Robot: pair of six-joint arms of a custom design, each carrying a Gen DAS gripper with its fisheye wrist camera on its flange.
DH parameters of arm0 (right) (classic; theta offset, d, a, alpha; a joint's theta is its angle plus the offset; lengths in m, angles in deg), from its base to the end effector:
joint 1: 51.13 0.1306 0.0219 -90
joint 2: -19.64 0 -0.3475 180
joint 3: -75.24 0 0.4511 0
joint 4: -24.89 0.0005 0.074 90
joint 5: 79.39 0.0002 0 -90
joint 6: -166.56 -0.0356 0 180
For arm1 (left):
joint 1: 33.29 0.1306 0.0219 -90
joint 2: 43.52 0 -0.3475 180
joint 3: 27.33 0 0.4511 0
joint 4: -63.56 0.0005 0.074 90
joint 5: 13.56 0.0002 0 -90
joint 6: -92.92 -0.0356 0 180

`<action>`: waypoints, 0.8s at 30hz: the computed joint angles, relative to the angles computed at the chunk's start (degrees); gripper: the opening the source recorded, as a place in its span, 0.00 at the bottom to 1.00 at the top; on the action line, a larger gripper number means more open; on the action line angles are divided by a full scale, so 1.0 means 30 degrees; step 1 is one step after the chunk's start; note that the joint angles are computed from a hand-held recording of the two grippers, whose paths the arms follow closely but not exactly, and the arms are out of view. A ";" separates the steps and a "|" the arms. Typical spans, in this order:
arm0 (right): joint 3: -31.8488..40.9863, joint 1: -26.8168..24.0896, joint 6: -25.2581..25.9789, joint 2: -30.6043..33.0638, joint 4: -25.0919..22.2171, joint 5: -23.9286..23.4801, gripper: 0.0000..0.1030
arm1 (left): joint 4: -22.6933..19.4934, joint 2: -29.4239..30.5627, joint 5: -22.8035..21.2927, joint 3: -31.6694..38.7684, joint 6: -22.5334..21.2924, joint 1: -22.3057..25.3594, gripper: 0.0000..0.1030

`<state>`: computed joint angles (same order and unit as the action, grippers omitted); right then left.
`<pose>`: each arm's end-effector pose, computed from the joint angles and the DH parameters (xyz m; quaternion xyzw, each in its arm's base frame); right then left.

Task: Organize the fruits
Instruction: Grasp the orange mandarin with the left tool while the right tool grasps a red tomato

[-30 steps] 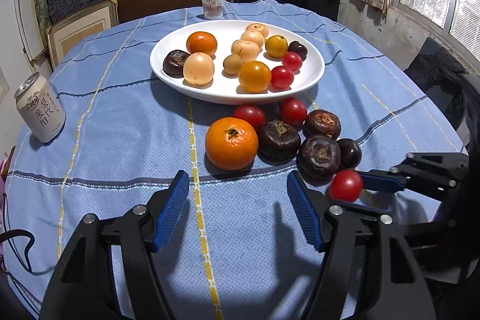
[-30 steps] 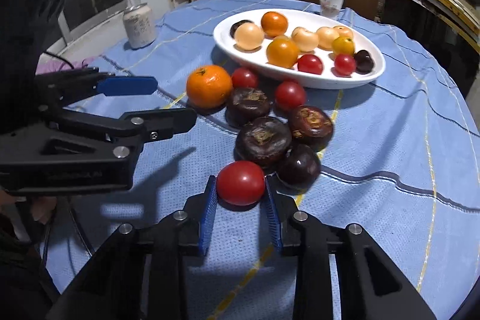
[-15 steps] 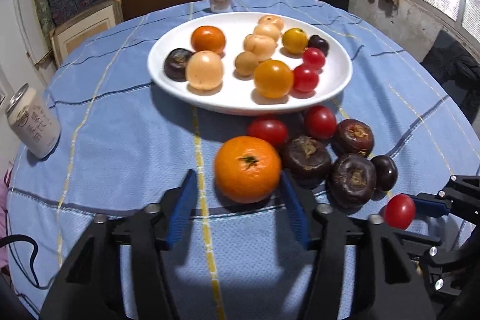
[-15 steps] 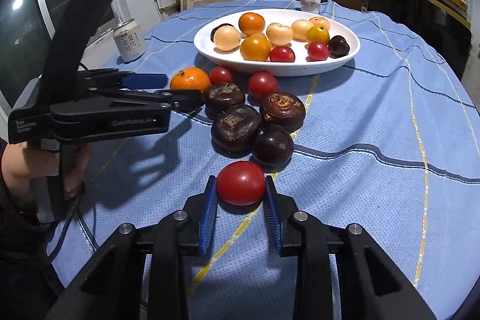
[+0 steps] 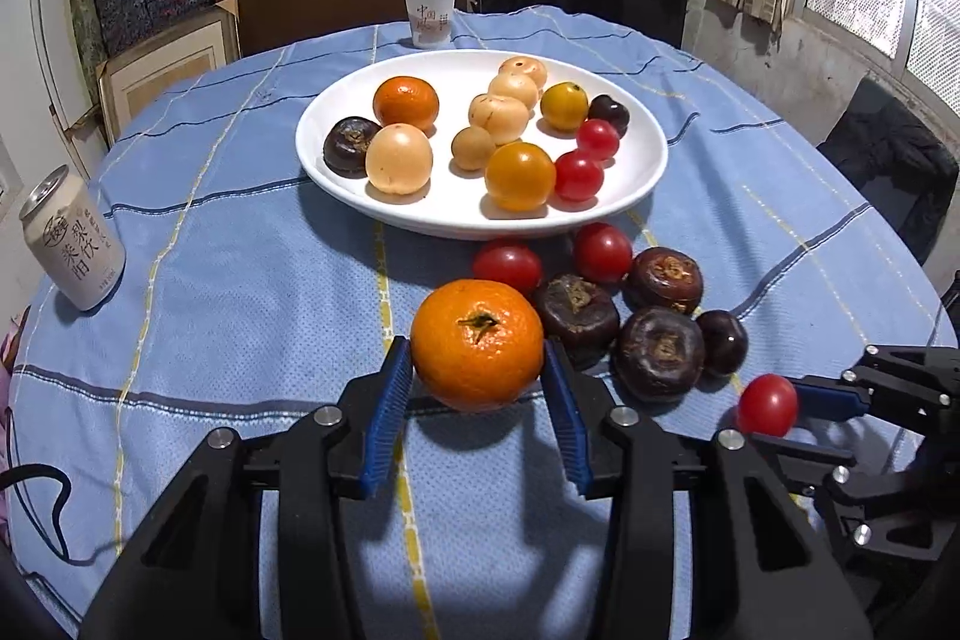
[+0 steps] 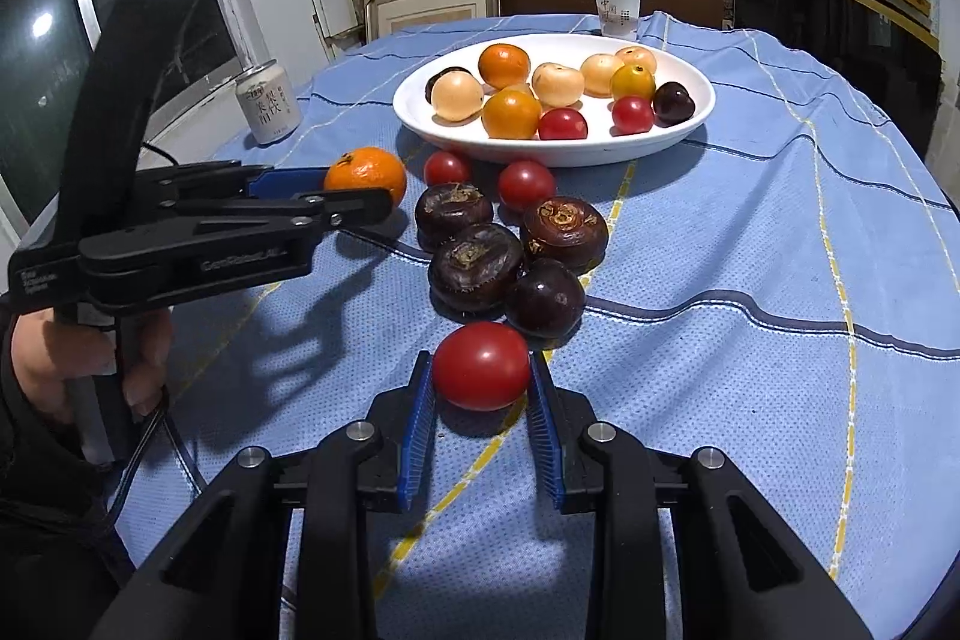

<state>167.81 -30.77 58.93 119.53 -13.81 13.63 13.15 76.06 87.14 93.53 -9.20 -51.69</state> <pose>0.5680 0.2082 0.3365 -0.0122 0.9269 0.0987 0.3619 0.6768 -0.2326 0.3603 0.2770 0.8915 -0.1063 0.3423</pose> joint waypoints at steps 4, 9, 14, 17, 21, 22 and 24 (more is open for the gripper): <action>-0.0035 -0.0019 -0.0012 -0.0039 0.0073 0.0081 0.30 | 0.0240 -0.0447 0.0003 -0.0466 0.0173 0.0009 0.42; -0.0123 0.0023 -0.0042 -0.0144 0.0028 0.0278 0.30 | 0.0478 -0.0957 0.0065 -0.0999 0.0286 -0.0011 0.42; -0.0316 0.0121 -0.0057 -0.0379 -0.0066 0.0585 0.30 | 0.0643 -0.1384 0.0149 -0.1469 0.0329 0.0003 0.42; -0.0453 0.0148 -0.0035 -0.0563 -0.0108 0.0849 0.30 | 0.0835 -0.1746 0.0264 -0.1806 0.0395 0.0032 0.42; -0.0559 0.0191 0.0160 -0.0857 -0.0131 0.1524 0.30 | 0.1171 -0.2345 0.0489 -0.2271 0.0447 0.0102 0.42; -0.0548 0.0188 0.0263 -0.0939 -0.0117 0.1767 0.30 | 0.1237 -0.2453 0.0524 -0.2326 0.0449 0.0111 0.42; -0.0545 0.0137 0.0435 -0.1140 -0.0069 0.2101 0.30 | 0.1453 -0.2816 0.0643 -0.2526 0.0461 0.0133 0.42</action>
